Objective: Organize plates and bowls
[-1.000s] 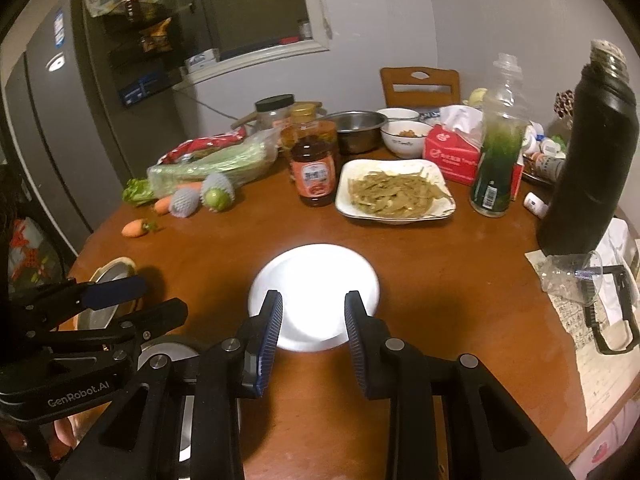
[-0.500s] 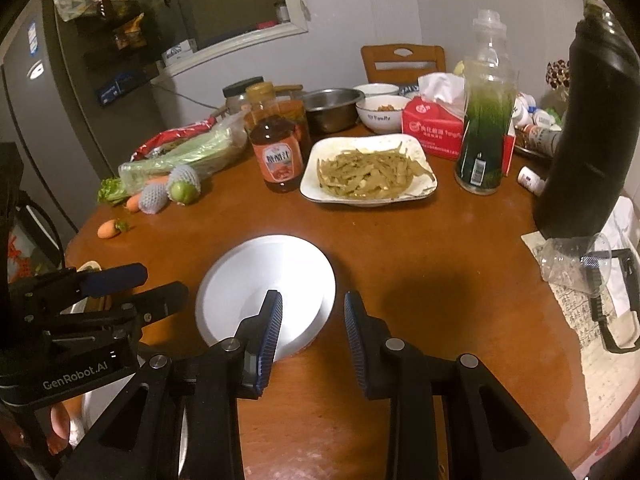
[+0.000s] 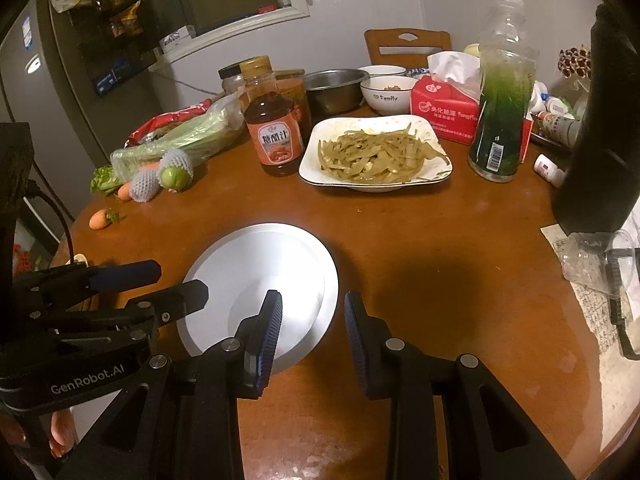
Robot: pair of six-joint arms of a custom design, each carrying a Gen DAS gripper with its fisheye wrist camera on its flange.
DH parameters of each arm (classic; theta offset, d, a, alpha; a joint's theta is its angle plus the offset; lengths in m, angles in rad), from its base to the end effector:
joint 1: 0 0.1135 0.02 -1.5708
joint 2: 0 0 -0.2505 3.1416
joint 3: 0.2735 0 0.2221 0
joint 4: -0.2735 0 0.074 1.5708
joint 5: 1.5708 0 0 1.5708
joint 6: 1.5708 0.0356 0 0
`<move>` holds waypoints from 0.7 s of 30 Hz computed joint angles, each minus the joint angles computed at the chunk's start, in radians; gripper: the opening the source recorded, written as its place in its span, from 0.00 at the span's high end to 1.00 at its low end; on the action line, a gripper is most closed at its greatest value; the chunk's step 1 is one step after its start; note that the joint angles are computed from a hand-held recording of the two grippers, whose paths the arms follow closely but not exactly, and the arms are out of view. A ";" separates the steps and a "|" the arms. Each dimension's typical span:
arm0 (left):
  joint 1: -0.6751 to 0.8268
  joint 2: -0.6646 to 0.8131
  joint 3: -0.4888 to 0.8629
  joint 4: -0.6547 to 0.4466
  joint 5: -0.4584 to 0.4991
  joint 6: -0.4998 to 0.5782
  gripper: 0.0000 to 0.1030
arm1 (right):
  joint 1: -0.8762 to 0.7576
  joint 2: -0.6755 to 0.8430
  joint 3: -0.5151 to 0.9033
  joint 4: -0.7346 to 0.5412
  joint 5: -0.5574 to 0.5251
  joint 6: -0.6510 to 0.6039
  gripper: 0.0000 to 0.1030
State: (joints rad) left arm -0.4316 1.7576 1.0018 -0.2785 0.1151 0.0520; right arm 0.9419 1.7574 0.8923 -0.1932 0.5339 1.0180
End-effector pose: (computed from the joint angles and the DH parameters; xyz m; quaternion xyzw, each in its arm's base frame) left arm 0.2882 -0.1372 0.1626 0.2453 0.9310 -0.1044 0.2494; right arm 0.1924 0.2337 0.1446 0.1023 0.9299 0.0609 0.3481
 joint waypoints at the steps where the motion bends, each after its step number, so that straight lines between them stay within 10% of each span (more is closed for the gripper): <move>1: -0.002 0.001 -0.001 0.003 -0.002 0.000 0.47 | -0.001 0.005 0.004 -0.001 0.000 -0.001 0.68; 21: -0.013 0.041 0.012 -0.004 0.055 0.041 0.60 | -0.001 0.036 0.024 -0.005 0.006 -0.012 0.83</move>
State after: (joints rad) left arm -0.4444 1.7981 1.0135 -0.2820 0.1697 0.0935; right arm 0.9406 1.7933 0.9162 -0.1978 0.5397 1.0058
